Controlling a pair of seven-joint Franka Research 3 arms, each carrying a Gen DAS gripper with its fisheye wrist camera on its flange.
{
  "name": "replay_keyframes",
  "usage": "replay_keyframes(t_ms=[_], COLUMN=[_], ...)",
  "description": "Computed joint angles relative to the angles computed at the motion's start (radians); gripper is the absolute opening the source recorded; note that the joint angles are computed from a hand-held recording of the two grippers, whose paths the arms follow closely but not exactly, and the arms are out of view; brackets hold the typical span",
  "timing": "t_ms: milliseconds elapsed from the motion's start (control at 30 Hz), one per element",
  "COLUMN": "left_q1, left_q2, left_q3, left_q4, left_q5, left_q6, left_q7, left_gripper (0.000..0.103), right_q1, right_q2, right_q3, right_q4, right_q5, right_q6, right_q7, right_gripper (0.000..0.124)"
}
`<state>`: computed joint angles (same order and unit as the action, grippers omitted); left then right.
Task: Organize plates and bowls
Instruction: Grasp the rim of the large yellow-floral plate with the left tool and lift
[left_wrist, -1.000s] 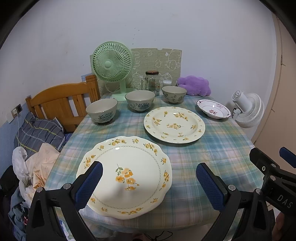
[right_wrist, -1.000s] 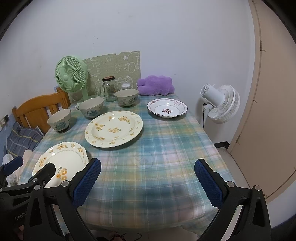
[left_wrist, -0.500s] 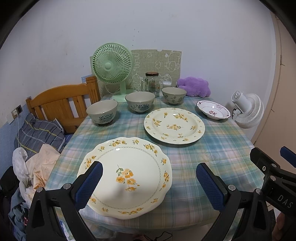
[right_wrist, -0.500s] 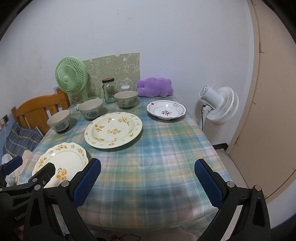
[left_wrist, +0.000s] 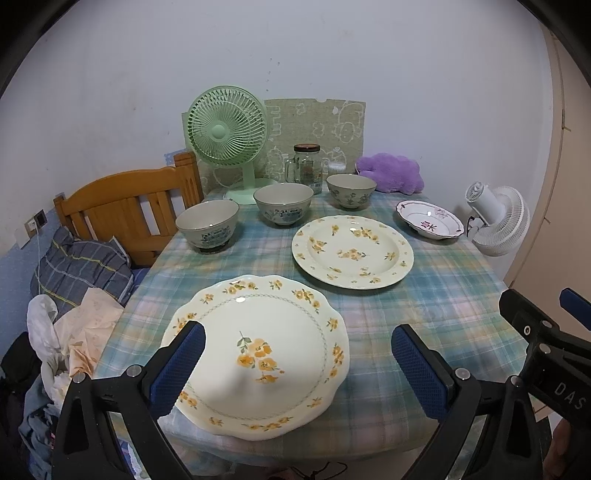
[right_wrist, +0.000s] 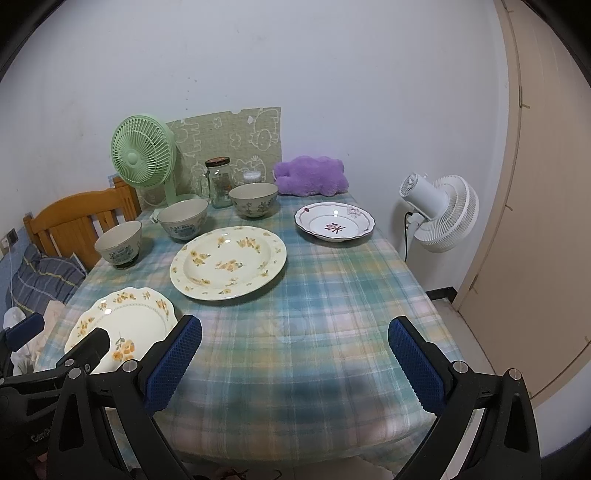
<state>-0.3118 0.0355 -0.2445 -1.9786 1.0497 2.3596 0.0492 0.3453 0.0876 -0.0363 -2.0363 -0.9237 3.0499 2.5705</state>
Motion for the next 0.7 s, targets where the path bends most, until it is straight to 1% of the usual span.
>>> replay_keyframes(t_ms=[100,233,333,533,700], left_q1=[0.008,0.028,0.049,0.106,0.151], left_q2=[-0.009,-0.023,-0.036,-0.05,-0.042], left_q3=[0.006,0.014,0.023,0.046,0.068], left_q4=[-0.009,-0.029,-0.05,-0.087,-0.111], left_q5=[-0.009,-0.014,-0.02,-0.056,-0.11], left_q6=[0.005,0.022,0.039,0.106,0.163], left_q7=[0.015,0.039,0.057,0.119,0.191], left_gripper=[0.101,0.1,0.1,0.097,0.096], right_q1=[0.006,0.036,0.066,0.135,0.191], right_q2=[0.015,0.045,0.078,0.153,0.226], right_q3=[0.008,0.002,-0.001,-0.009,-0.015], right_q4=[0.023,0.061,0.097,0.19,0.277], right_q5=[0.034,0.05,0.097,0.205,0.295], right_q6=[-0.013,-0.03,-0.045,-0.112,-0.172], right_q7=[-0.03,-0.027,-0.056,-0.13,-0.195], right_gripper=[0.102,0.102,0.101,0.101,0.098])
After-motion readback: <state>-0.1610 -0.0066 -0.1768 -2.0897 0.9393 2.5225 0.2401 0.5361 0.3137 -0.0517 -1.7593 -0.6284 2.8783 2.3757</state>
